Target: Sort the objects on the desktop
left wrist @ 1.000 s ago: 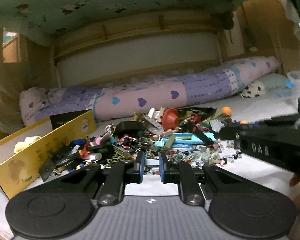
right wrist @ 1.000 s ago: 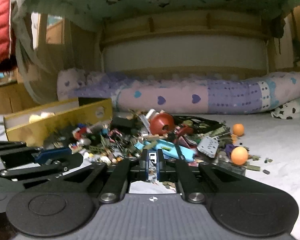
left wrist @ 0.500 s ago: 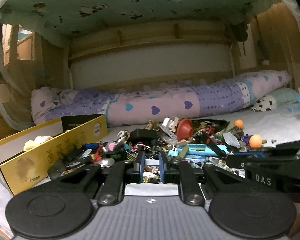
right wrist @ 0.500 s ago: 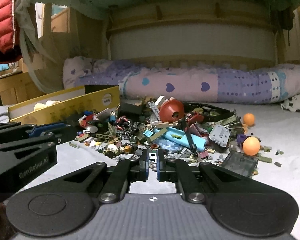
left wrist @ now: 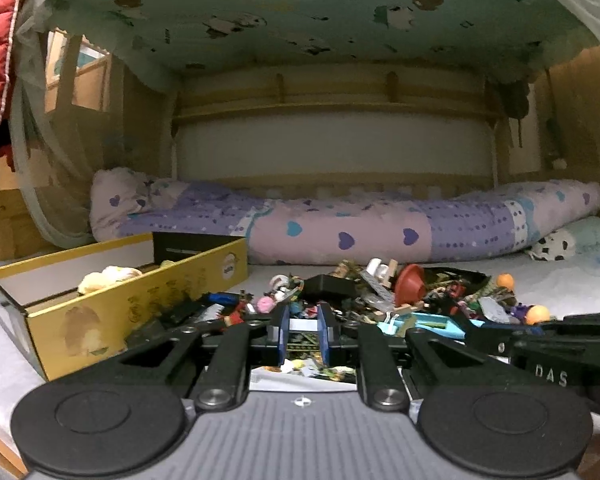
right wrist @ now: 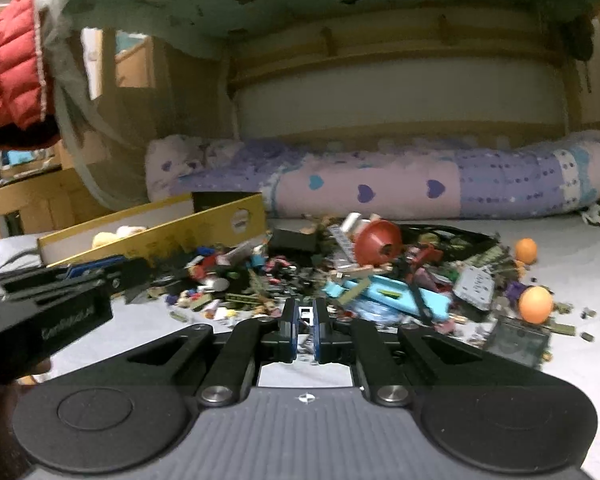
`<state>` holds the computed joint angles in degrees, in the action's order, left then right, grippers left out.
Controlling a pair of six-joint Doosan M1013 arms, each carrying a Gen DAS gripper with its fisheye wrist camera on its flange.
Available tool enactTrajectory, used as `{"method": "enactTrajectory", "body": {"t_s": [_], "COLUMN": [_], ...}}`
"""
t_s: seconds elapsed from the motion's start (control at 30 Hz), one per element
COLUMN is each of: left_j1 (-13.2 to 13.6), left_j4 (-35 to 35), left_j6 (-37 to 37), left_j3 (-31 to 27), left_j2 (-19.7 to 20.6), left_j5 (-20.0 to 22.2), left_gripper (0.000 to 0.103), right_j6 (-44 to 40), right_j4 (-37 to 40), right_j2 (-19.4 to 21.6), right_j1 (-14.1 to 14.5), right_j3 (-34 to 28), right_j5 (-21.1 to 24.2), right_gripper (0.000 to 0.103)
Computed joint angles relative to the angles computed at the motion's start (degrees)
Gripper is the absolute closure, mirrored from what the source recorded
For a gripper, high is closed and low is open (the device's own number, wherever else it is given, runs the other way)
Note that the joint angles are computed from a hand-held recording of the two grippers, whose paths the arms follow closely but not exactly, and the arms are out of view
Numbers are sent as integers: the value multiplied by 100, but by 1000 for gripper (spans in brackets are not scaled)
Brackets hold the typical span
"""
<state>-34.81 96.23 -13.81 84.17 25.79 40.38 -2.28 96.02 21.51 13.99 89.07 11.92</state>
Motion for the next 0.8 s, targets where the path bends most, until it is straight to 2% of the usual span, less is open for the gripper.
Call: {"method": "enactTrajectory", "body": {"t_s": [0.07,0.13,0.27,0.5,0.6,0.63,0.73,0.8], "left_j1": [6,15,58,127,192,204,215,248], "left_j4": [34,-71,-21,-64,-139,-135,-159,-253], "left_j6": [-2,89,-63,-297,-298,-285,-157,-103], "left_j3": [42,60,196,332,366,376,361,361], "left_j2": [-21,-44,-148,-320,-431,-455,-477,-517], "left_j5": [90,193,324,576,352,362,589,593], "left_gripper": [85,85,85,85,92,96,98,101], "right_j6": [207,-15,957,404,144,83,30,62], "right_j4": [-211,149,-984,-754,-684,-652,-585,-505], "right_j2": [15,28,73,50,24,13,-5,-4], "right_j1": [11,37,100,117,117,118,108,84], "right_j3": [-19,-2,-92,-55,-31,-20,-30,-48], "right_j5": [125,140,129,491,673,714,849,994], "right_gripper": [94,93,93,93,93,93,93,93]}}
